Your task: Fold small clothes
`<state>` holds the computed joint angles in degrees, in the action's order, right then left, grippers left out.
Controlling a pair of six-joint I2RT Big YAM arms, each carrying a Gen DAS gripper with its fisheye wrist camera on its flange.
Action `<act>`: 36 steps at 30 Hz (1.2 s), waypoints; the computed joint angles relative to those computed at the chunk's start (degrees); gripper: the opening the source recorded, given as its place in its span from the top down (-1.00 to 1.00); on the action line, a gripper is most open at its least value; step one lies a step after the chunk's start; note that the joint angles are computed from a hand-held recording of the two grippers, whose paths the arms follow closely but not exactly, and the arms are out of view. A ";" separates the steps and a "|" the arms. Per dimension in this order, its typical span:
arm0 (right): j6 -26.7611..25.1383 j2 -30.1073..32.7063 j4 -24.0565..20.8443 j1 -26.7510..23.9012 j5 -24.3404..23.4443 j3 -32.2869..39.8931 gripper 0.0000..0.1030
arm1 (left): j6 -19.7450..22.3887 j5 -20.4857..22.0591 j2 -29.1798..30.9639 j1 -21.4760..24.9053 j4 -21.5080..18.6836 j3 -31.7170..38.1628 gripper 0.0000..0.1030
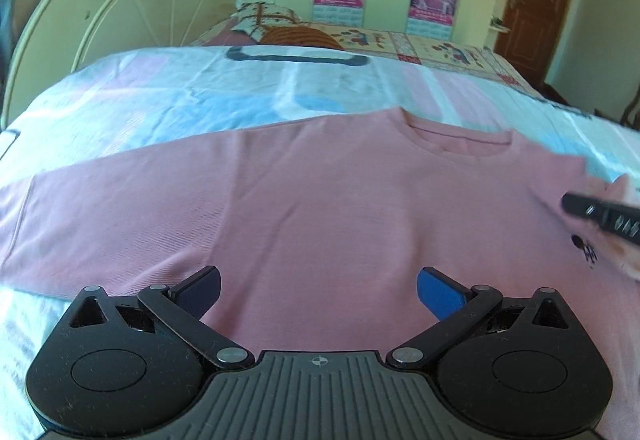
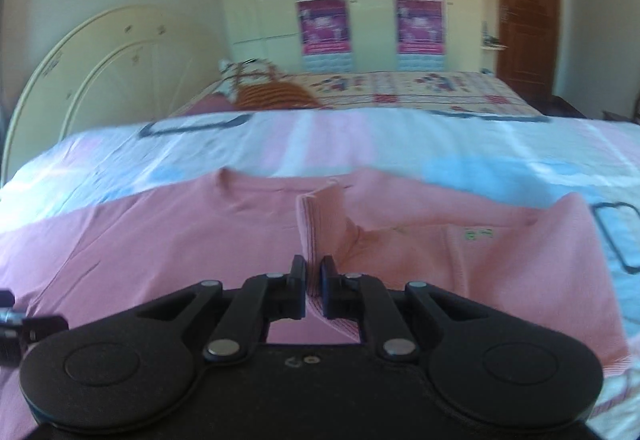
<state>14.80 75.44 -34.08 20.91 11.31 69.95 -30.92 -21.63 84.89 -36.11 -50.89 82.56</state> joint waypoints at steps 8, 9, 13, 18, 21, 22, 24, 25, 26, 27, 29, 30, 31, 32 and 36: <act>0.43 6.53 -2.90 6.54 -2.42 2.48 0.67 | -0.03 3.35 -3.01 3.18 4.75 -4.96 -0.99; -1.40 6.74 -2.81 7.20 -1.81 2.28 0.65 | -0.16 4.32 -3.09 3.33 5.25 -5.08 -0.99; -1.89 2.42 -0.81 6.96 -1.13 -0.29 0.48 | -1.25 10.13 -1.52 3.25 10.01 -4.30 -0.99; -0.18 -4.70 -1.98 2.10 1.05 -4.46 0.55 | -0.66 17.97 6.42 1.86 13.51 2.31 -0.19; 0.54 -8.23 -3.37 -1.44 2.85 -6.46 0.55 | -0.33 18.41 13.18 0.60 8.95 9.72 -0.19; 0.76 -9.27 -3.83 -2.67 3.27 -7.08 0.55 | 0.28 17.94 15.29 0.43 7.24 12.23 -0.19; 1.29 -11.21 -4.59 -5.20 3.95 -8.45 0.55 | 0.42 17.05 18.41 -0.27 4.37 15.92 -0.19; 1.72 -11.95 -5.16 -6.33 4.22 -8.94 0.55 | 0.32 16.76 18.93 -0.58 4.88 16.32 -0.18; 2.30 -12.55 -5.73 -7.48 4.25 -9.38 0.55 | 0.76 17.04 19.46 -0.68 5.43 16.89 -0.14; 2.98 -12.99 -6.11 -8.62 3.97 -9.80 0.55 | 0.92 17.79 19.28 -0.95 6.19 16.60 0.51; 4.03 -14.02 -6.41 -10.17 3.67 -10.69 0.55 | -0.66 19.15 19.20 -0.79 7.61 16.79 0.87; 4.61 -14.20 -6.32 -10.88 3.46 -10.93 0.55 | -1.44 18.22 17.63 -0.87 11.02 14.79 0.88; 4.98 -14.52 -6.13 -11.31 3.35 -11.24 0.55 | -1.59 16.58 16.21 -1.05 13.46 13.37 0.88; 5.19 -14.81 -5.70 -11.67 3.18 -11.56 0.54 | -1.26 14.36 14.37 -1.15 15.89 11.53 0.88; 5.91 -16.05 -3.75 -12.86 2.49 -12.33 0.53 | 0.90 6.80 8.19 -0.94 21.09 4.84 0.97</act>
<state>20.71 59.39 -37.83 8.05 13.80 57.63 -30.02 -14.83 93.09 -37.05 -29.80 87.40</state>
